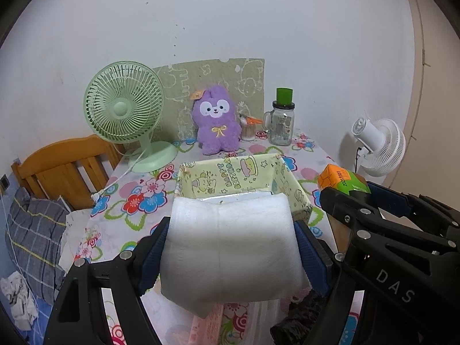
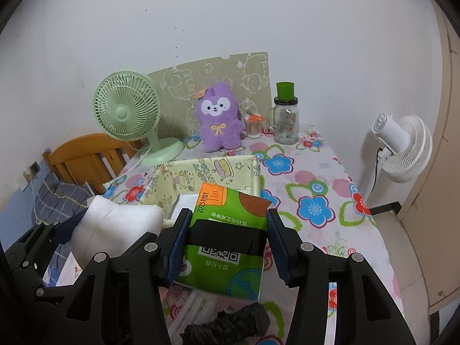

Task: Organize soft objects
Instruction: 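Carry the white cloth and green tissue pack over the fabric box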

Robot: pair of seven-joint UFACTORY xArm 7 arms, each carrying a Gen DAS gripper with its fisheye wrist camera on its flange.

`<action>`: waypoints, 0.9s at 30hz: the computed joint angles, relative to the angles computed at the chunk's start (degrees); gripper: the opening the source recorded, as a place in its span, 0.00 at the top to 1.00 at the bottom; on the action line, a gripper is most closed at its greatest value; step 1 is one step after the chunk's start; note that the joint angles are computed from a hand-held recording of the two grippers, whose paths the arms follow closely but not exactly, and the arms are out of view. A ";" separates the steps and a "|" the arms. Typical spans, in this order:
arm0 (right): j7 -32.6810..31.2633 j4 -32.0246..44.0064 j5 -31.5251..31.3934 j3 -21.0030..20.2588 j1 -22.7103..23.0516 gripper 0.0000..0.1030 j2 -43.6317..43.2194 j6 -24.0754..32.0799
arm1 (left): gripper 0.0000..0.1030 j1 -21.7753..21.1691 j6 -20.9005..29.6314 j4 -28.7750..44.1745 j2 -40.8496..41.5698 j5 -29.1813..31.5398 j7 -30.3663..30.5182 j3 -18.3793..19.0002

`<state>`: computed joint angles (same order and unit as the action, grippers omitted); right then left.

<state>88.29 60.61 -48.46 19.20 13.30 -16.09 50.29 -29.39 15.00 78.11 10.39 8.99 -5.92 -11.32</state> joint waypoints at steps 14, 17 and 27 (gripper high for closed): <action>-2.56 3.33 -1.27 -3.19 -0.83 0.47 4.35 -3.84 | 0.19 -1.55 3.05 9.21 6.61 3.04 -2.17 2.05; -3.08 4.10 -1.26 -3.91 -0.87 0.47 5.41 -4.34 | 0.19 -1.75 4.07 11.73 8.46 2.71 -1.64 2.18; -5.08 7.27 -2.05 -6.58 -0.66 0.47 9.46 -5.90 | 0.19 -2.48 6.58 19.44 14.19 1.46 -0.32 3.08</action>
